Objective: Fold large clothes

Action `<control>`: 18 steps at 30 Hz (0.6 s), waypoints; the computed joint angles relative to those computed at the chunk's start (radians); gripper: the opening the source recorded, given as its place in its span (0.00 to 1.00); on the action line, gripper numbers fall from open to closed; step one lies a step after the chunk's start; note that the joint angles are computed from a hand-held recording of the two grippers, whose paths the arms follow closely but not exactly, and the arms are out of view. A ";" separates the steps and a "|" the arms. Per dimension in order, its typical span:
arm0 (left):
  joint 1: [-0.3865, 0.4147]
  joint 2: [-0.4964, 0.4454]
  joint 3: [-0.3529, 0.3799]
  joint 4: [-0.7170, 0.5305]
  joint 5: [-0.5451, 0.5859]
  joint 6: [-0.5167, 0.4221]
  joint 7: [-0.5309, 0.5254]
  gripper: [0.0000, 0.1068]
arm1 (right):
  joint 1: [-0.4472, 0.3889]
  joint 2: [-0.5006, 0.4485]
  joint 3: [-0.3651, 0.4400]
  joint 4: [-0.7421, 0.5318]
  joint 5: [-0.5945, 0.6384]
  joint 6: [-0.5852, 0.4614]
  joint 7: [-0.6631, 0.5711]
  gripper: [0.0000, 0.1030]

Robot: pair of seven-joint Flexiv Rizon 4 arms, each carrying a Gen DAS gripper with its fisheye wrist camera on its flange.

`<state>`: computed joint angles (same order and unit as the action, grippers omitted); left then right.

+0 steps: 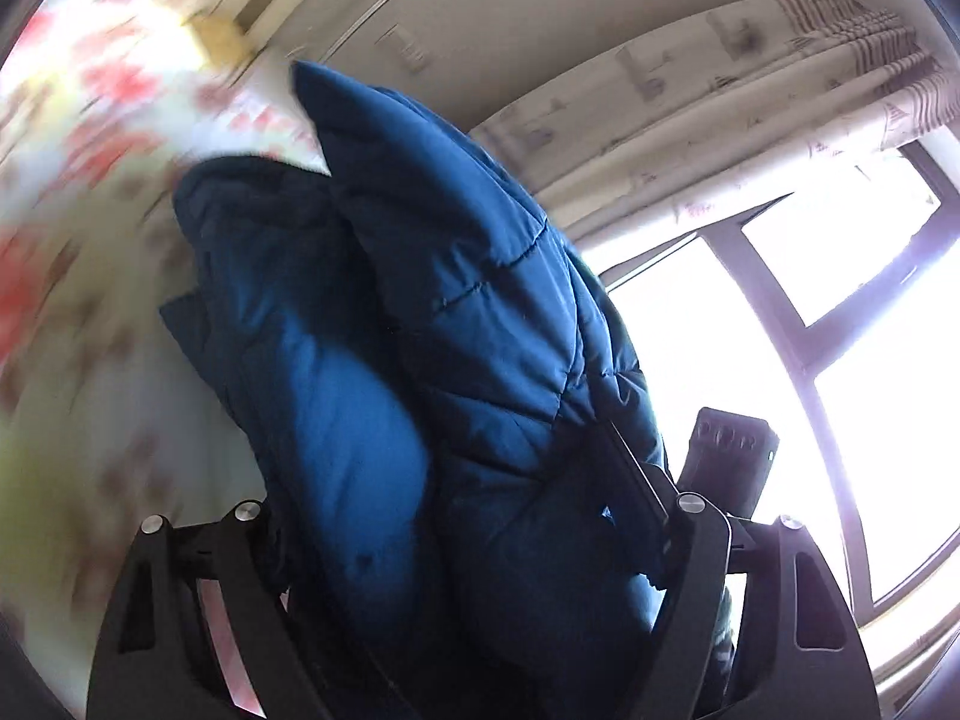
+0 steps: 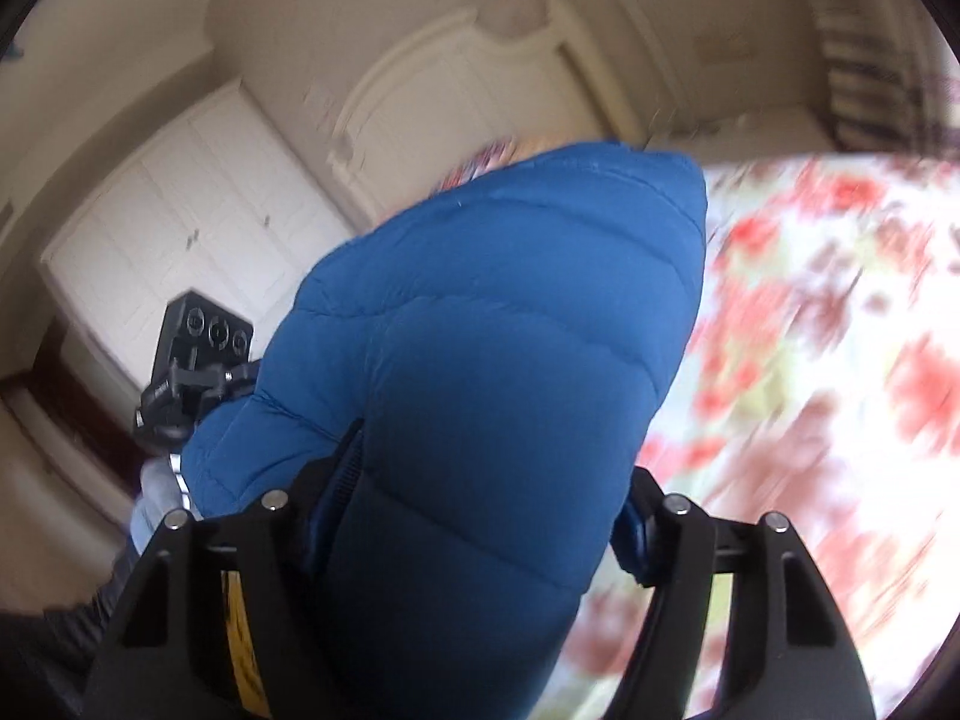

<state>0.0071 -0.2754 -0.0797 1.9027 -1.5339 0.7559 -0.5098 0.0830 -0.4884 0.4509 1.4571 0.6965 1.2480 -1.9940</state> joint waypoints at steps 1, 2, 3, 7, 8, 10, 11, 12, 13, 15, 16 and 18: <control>-0.005 -0.028 -0.010 -0.043 0.009 0.020 -0.004 0.66 | 0.010 -0.013 -0.023 -0.023 -0.019 0.005 0.020 0.67; -0.009 -0.070 -0.024 -0.101 0.019 0.044 -0.014 0.66 | 0.017 -0.027 -0.041 -0.046 -0.035 0.008 0.043 0.67; -0.009 -0.120 -0.040 -0.160 0.035 0.062 -0.040 0.66 | 0.024 -0.057 -0.070 -0.087 -0.060 0.005 0.087 0.67; -0.001 -0.310 -0.094 -0.329 0.199 0.151 -0.282 0.66 | 0.048 -0.173 -0.173 -0.197 -0.204 -0.094 0.297 0.75; -0.007 -0.326 -0.099 -0.336 0.184 0.161 -0.288 0.75 | 0.032 -0.200 -0.166 -0.218 -0.205 -0.120 0.321 0.86; -0.003 -0.315 -0.140 -0.306 0.127 0.229 -0.228 0.82 | 0.003 -0.210 -0.126 -0.215 -0.201 -0.093 0.304 0.94; 0.000 -0.307 -0.145 -0.295 0.132 0.238 -0.225 0.84 | 0.008 -0.201 -0.130 -0.198 -0.218 -0.074 0.311 0.96; 0.000 -0.293 -0.144 -0.280 0.148 0.249 -0.226 0.86 | 0.010 -0.198 -0.130 -0.189 -0.235 -0.064 0.317 0.95; 0.001 -0.281 -0.140 -0.269 0.163 0.260 -0.229 0.86 | 0.019 -0.172 -0.142 -0.156 -0.257 -0.048 0.336 0.96; -0.013 -0.228 -0.131 -0.222 0.167 0.333 -0.204 0.86 | 0.038 -0.105 -0.168 -0.058 -0.297 0.008 0.376 0.96; -0.023 -0.202 -0.131 -0.199 0.148 0.379 -0.172 0.86 | 0.083 -0.064 -0.214 0.012 -0.350 0.057 0.424 0.96; -0.074 -0.113 -0.130 -0.129 0.045 0.538 -0.015 0.89 | 0.194 0.020 -0.336 0.156 -0.477 0.150 0.532 0.96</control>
